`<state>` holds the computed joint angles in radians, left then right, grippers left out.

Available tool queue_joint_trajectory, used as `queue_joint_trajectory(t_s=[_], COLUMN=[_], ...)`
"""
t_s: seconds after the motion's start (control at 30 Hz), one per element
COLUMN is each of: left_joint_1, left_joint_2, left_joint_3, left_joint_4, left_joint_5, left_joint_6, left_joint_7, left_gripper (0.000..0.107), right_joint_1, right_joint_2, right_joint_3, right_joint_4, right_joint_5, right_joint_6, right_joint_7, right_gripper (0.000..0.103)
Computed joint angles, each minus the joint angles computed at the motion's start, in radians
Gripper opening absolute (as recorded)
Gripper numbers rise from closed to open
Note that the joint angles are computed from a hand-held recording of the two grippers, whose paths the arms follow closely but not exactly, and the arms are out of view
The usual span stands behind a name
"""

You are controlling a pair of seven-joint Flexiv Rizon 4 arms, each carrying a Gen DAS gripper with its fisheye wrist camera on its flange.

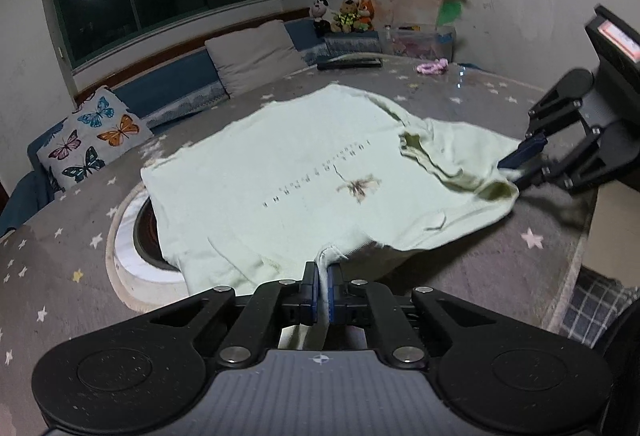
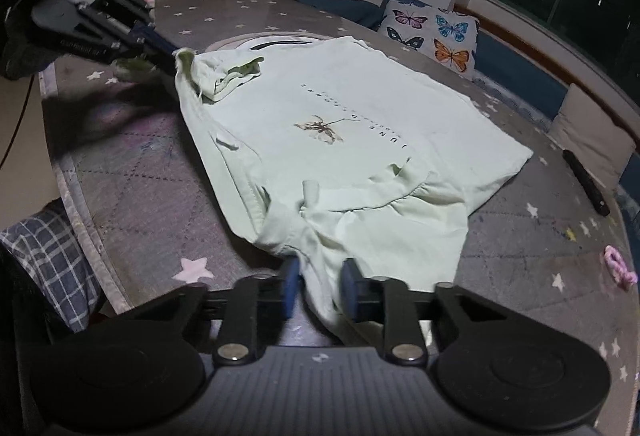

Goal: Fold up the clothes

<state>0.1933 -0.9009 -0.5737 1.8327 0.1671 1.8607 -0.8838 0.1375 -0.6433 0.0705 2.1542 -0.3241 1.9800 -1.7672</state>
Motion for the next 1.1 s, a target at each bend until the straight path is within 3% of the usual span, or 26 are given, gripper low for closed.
queue_joint_trajectory(t_s=[0.2,0.33,0.67,0.7,0.73,0.77,0.8,0.87,1.1], left_joint_1=[-0.034,-0.096,-0.235,-0.234,-0.231,-0.223,-0.226,-0.228,-0.198], left_joint_2=[0.022,0.042,0.046,0.042,0.038,0.036,0.035,0.035,0.096], left_joint_3=[0.061,0.153,0.341,0.338,0.335,0.325,0.326,0.324,0.305], left_joint_4=[0.044,0.066,0.059,0.053,0.048,0.043,0.038,0.034,0.083], left_joint_5=[0.010,0.022,-0.001,0.004,0.009,0.016,0.012,0.004,0.035], left_joint_6=[0.059,0.126,0.190,0.189,0.187,0.178,0.177,0.193,0.312], left_joint_7=[-0.027,-0.048,-0.045,-0.041,-0.036,-0.033,-0.032,-0.040,-0.138], left_gripper=[0.014,0.033,0.039,0.039,0.031,0.014,0.008,0.003,0.003], right_joint_1=[-0.007,-0.012,0.033,0.041,0.048,0.055,0.062,0.076,0.088], right_joint_2=[0.003,0.013,0.015,0.014,0.013,0.013,0.013,0.012,0.058], right_joint_3=[0.012,0.018,-0.019,-0.026,-0.031,-0.036,-0.040,-0.049,-0.055], right_joint_4=[-0.017,-0.024,-0.045,-0.047,-0.045,-0.044,-0.043,-0.041,0.018], right_joint_5=[0.012,0.024,0.077,0.087,0.095,0.104,0.113,0.132,0.165], right_joint_6=[-0.020,-0.009,0.042,0.048,0.056,0.065,0.073,0.090,0.188], right_joint_7=[0.030,0.063,0.106,0.109,0.110,0.111,0.112,0.113,0.068], right_gripper=[0.005,0.005,0.004,0.004,0.004,0.004,0.004,0.004,0.003])
